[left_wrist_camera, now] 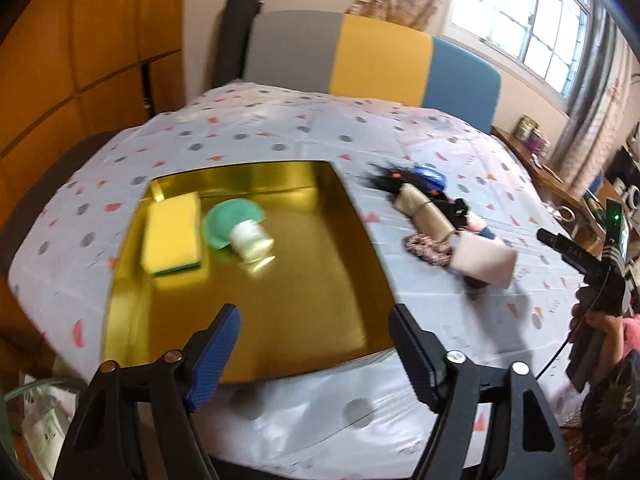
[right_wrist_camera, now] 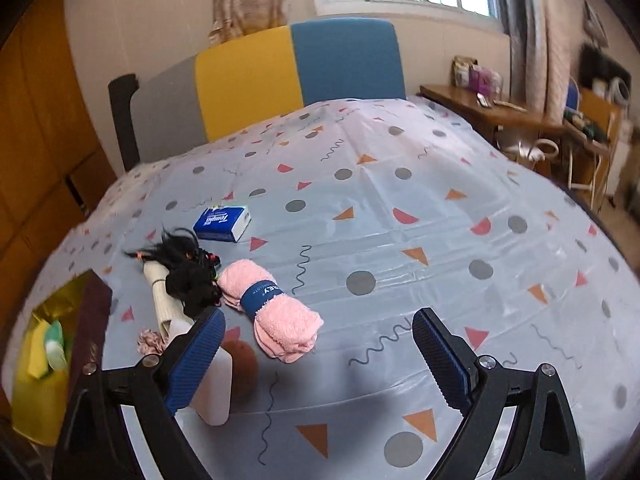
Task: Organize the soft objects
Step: 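Grasp the beige mesh sock with the left gripper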
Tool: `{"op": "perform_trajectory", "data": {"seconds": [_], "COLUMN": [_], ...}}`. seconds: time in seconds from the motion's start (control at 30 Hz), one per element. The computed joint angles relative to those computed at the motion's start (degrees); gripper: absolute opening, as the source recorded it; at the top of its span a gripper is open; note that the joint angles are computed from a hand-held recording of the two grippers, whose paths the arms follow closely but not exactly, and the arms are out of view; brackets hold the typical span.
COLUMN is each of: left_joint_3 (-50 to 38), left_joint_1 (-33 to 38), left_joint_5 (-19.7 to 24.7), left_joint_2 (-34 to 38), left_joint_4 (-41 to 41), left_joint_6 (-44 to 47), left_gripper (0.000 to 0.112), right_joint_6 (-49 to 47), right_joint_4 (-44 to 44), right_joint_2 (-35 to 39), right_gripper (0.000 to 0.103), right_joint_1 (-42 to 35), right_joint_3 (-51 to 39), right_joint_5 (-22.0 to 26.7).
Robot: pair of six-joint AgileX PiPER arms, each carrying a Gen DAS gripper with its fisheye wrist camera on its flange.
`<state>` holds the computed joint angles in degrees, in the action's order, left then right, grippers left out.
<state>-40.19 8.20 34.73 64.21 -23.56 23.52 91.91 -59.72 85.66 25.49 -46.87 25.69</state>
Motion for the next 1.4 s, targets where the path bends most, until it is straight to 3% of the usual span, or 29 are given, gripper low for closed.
{"op": "perform_trajectory", "data": {"seconds": [0.1,0.37,0.53,0.67,0.77,1.0,1.17,1.4], "left_joint_3": [-4.7,-21.6,-34.5,-42.8,-49.3,-63.2,-66.6,-55.1], "left_joint_1": [-5.5,-19.0,-22.3,-23.5,-23.6,-25.4,-23.9,-24.1], "left_joint_5": [0.3,1.1,4.1,6.3,8.6,14.3,15.2,7.4], "left_joint_2": [4.9,23.3,36.6,44.9,50.4,61.3,65.8,58.0], "left_joint_4": [1.1,10.4,9.8,10.6,8.8,13.4,9.9,9.1], "left_joint_6": [-4.4,-20.4,-21.9,-24.5,-24.8,-30.2,-28.7,-23.1], "left_gripper": [0.067,0.066,0.063,0.052,0.052,0.051,0.035,0.020], "right_joint_6": [1.6,2.5,3.3,0.6,-2.5,-4.1,-2.6,-2.7], "right_joint_4": [-0.9,-1.1,-1.2,2.0,5.6,8.1,6.1,6.3], "right_joint_2": [-0.8,-1.7,-2.4,-2.1,-2.0,-2.1,-1.6,-1.1], "right_gripper": [0.096,0.097,0.098,0.098,0.098,0.098,0.098,0.098], "right_joint_1": [0.1,-0.5,-1.9,-4.1,-5.8,-7.2,-6.9,-7.3], "right_joint_3": [0.4,1.1,1.8,1.8,1.9,2.4,2.0,1.8], "right_joint_5": [-0.2,-2.5,-4.8,-7.2,-9.5,-12.1,-11.1,-10.1]}}
